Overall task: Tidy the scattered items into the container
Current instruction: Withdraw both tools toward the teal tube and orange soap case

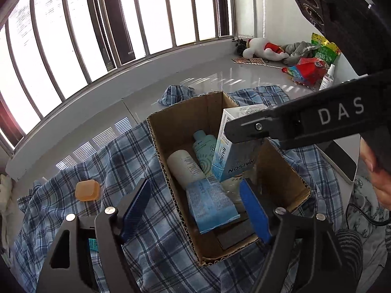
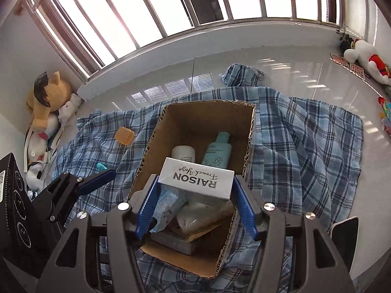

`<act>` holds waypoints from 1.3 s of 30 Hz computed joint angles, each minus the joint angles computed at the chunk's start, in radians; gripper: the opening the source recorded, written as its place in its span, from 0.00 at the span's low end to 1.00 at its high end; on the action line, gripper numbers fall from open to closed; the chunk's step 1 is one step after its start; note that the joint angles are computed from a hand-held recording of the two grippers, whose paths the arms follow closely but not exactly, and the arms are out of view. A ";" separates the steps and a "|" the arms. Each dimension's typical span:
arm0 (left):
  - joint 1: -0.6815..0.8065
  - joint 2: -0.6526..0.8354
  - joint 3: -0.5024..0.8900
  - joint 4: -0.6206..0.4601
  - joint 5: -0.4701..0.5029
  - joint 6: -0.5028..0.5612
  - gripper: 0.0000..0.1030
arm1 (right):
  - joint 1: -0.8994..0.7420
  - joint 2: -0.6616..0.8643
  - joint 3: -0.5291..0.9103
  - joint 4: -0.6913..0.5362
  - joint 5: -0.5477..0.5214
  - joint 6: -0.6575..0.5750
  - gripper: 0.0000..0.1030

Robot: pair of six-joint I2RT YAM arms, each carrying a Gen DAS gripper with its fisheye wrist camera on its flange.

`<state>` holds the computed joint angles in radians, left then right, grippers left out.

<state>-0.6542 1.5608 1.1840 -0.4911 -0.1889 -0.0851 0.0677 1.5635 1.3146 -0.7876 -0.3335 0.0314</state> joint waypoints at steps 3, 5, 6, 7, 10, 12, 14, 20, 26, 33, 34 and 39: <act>0.022 -0.011 -0.010 0.003 0.009 -0.022 0.75 | 0.011 -0.025 -0.011 -0.005 0.016 -0.004 0.66; 0.034 -0.022 -0.019 0.007 0.011 -0.037 0.75 | 0.022 -0.042 -0.017 -0.010 0.027 0.000 0.72; 0.039 -0.029 -0.025 0.009 0.006 -0.045 0.75 | 0.025 -0.053 -0.022 -0.010 0.029 0.003 0.73; 0.044 -0.039 -0.033 0.013 -0.006 -0.057 0.75 | 0.028 -0.065 -0.027 -0.009 0.034 0.008 0.73; 0.081 -0.091 -0.067 0.032 -0.061 -0.116 0.76 | 0.045 -0.102 -0.037 -0.003 0.055 0.031 0.73; 0.144 -0.131 -0.087 0.032 -0.037 -0.133 0.80 | 0.061 -0.124 -0.036 -0.005 0.051 0.042 0.74; 0.222 -0.165 -0.102 0.019 0.012 -0.133 0.82 | 0.088 -0.140 -0.027 -0.003 0.048 0.055 0.74; 0.440 -0.200 -0.148 -0.012 0.149 -0.101 0.82 | 0.224 -0.098 0.045 0.029 0.066 0.139 0.78; 0.529 -0.106 -0.203 0.012 0.094 -0.087 0.82 | 0.352 0.069 0.192 0.005 0.120 0.230 0.78; 0.598 0.030 -0.189 0.033 0.104 -0.060 0.82 | 0.423 0.224 0.290 -0.007 0.106 0.303 0.78; 0.604 0.047 -0.183 0.037 0.103 -0.061 0.82 | 0.433 0.240 0.300 -0.009 0.123 0.300 0.78; 0.640 0.109 -0.161 0.059 0.147 -0.086 0.82 | 0.451 0.363 0.394 -0.042 0.189 0.337 0.78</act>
